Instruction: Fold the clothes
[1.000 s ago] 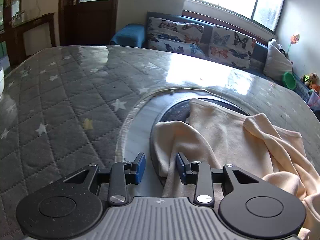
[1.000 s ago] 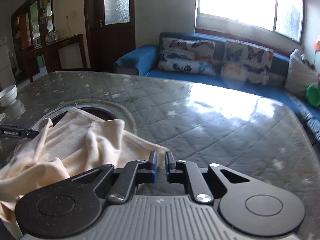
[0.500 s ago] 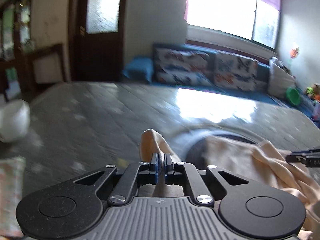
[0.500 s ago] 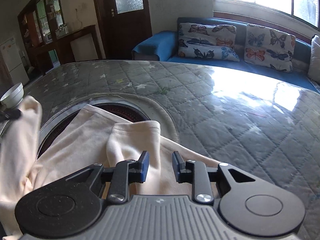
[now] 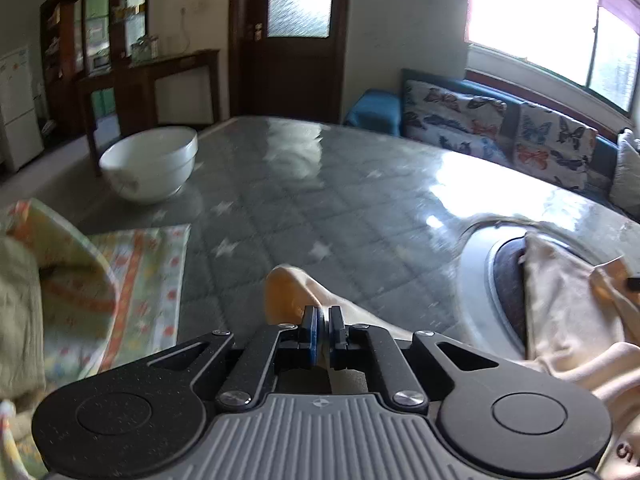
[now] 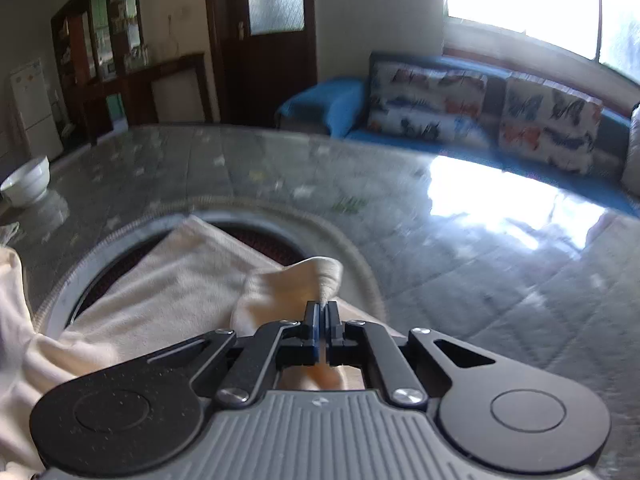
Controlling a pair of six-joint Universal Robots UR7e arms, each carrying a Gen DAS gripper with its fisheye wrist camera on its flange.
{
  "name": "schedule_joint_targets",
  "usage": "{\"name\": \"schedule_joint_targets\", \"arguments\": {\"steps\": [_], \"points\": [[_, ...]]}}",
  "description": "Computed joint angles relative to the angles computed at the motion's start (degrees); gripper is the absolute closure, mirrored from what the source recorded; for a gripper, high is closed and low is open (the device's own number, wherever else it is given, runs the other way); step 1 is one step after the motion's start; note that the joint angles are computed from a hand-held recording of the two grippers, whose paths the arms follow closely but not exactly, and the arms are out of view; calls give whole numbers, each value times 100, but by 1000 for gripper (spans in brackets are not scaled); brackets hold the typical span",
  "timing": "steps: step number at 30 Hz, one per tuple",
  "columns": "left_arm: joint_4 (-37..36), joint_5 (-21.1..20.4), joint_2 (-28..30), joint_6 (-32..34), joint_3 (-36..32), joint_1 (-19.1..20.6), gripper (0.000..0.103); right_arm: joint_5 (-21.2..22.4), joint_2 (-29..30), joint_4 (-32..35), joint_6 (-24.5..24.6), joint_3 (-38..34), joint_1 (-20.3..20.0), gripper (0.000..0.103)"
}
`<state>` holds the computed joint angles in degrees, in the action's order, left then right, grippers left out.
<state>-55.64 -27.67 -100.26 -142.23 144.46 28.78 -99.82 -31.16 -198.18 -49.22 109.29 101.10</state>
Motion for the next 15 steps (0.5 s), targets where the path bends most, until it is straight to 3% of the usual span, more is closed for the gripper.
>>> {"name": "schedule_joint_targets", "arguments": {"steps": [7,15], "points": [[29,-334,-26,-165,137,-327,97,-16,-824,-1209,-369,864,-139,101],[115,-697,-144,-196,263,-822,97,-194,-1949,-2548,-776,2057,-692,101]]}}
